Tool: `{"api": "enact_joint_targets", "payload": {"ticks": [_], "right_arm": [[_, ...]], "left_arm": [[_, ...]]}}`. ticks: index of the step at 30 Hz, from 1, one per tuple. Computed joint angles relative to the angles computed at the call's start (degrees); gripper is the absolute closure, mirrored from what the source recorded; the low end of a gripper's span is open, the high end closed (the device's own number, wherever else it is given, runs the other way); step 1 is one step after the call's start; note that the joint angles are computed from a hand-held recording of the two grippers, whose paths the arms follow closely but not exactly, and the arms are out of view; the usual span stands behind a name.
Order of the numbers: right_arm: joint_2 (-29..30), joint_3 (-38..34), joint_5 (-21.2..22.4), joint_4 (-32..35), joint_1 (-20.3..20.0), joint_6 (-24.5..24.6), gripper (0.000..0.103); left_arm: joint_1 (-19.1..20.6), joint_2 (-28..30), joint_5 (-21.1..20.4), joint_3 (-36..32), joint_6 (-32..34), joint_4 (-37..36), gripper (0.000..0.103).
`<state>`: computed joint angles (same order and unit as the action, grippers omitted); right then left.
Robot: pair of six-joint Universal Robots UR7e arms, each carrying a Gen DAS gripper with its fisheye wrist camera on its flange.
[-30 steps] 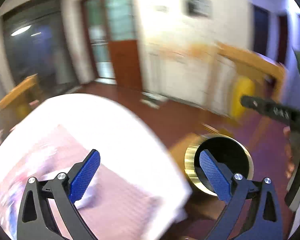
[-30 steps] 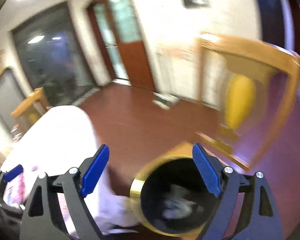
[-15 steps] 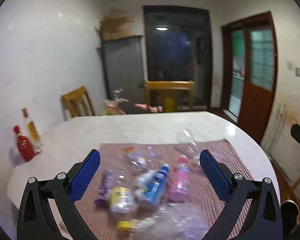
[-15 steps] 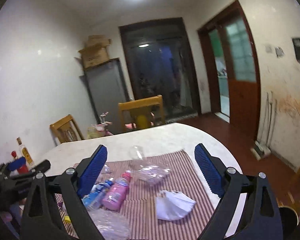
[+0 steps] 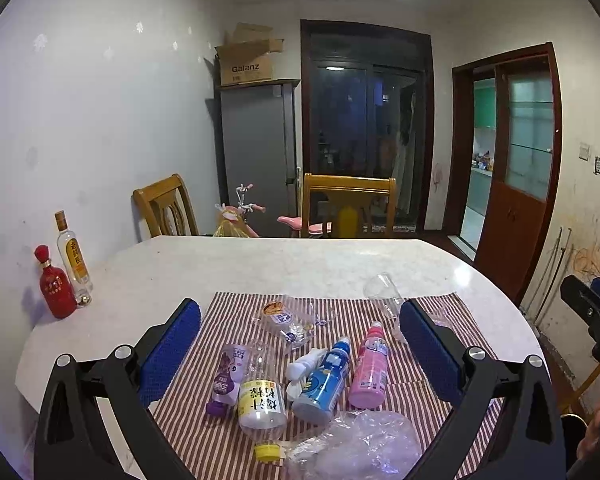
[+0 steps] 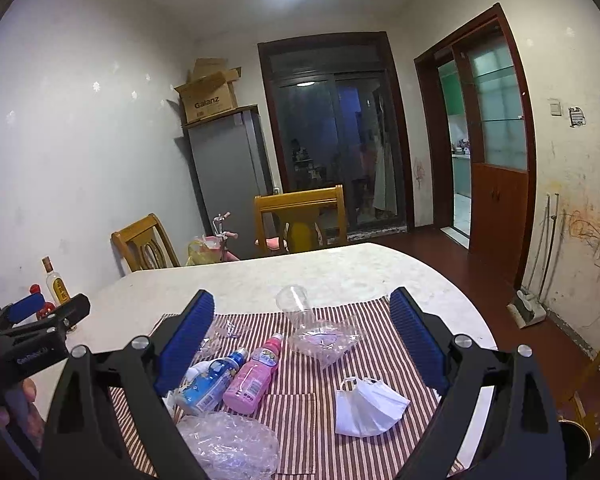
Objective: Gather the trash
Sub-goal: 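Move both tools back above the striped cloth, then grasp the white face mask with the right tool while the left tool grasps the clear plastic bag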
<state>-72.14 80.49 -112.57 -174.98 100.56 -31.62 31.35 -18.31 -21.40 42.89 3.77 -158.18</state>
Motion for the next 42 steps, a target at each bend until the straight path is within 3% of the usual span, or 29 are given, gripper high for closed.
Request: {"api": "enact_joint_targets", "payload": {"ticks": [10,12,14,18,20,23,26,27,30,32,33,34,38,42], "right_arm": [[0.7,-0.7,0.3,0.6,-0.2,-0.2,0.013],[1.1,-1.4,0.1,1.9,-0.6,-1.5,0.006],[2.0,-4.3,-1.6,9.6,-1.9,-3.2,0.005],[6.9,-11.8,-12.0,24.4,-5.3,-3.2,0.005],[8.2,-13.2,-13.0,28.7,-7.3,-1.6,0.006],[9.9,-15.8,-10.2,35.5,-10.3,1.4,0.008],[12.9,-20.3,-10.5,42.0,-11.8,4.2,0.018],[14.0,-22.2,-10.8,45.5,-12.2,6.1,0.026],[15.4,-24.5,-11.0,50.5,-12.8,8.7,0.033],[15.6,-24.2,-11.9,51.2,-12.7,8.7,0.058],[15.4,-23.6,-11.9,50.8,-12.7,8.4,0.089],[15.1,-23.4,-11.4,51.2,-12.8,8.8,0.098],[13.3,-22.3,-8.9,49.9,-12.8,10.2,0.099],[10.6,-20.3,-5.4,47.0,-12.4,10.9,0.099]], "left_arm": [[0.1,-0.6,-1.0,0.4,-1.3,1.8,0.006],[0.2,-0.9,-1.0,0.8,-2.1,2.7,0.006],[0.3,-1.4,-0.8,1.6,-2.8,3.2,0.006],[0.8,-3.0,-0.1,3.9,-6.0,6.0,0.006],[1.1,-4.3,0.5,5.9,-8.8,8.7,0.006],[1.4,-6.3,1.6,9.0,-12.9,12.1,0.006],[1.8,-8.8,1.7,12.1,-20.5,18.8,0.006],[1.9,-9.5,1.4,12.8,-22.8,21.0,0.006],[2.3,-11.3,0.3,14.9,-28.7,26.3,0.006],[2.5,-11.9,-1.2,15.6,-31.2,29.0,0.006],[2.8,-12.2,-2.6,15.9,-32.7,30.9,0.006],[3.0,-12.4,-4.2,16.1,-33.9,32.7,0.006],[4.1,-11.5,-11.3,15.3,-34.8,37.2,0.006],[5.7,-7.6,-17.4,11.7,-28.7,38.9,0.006]]}}
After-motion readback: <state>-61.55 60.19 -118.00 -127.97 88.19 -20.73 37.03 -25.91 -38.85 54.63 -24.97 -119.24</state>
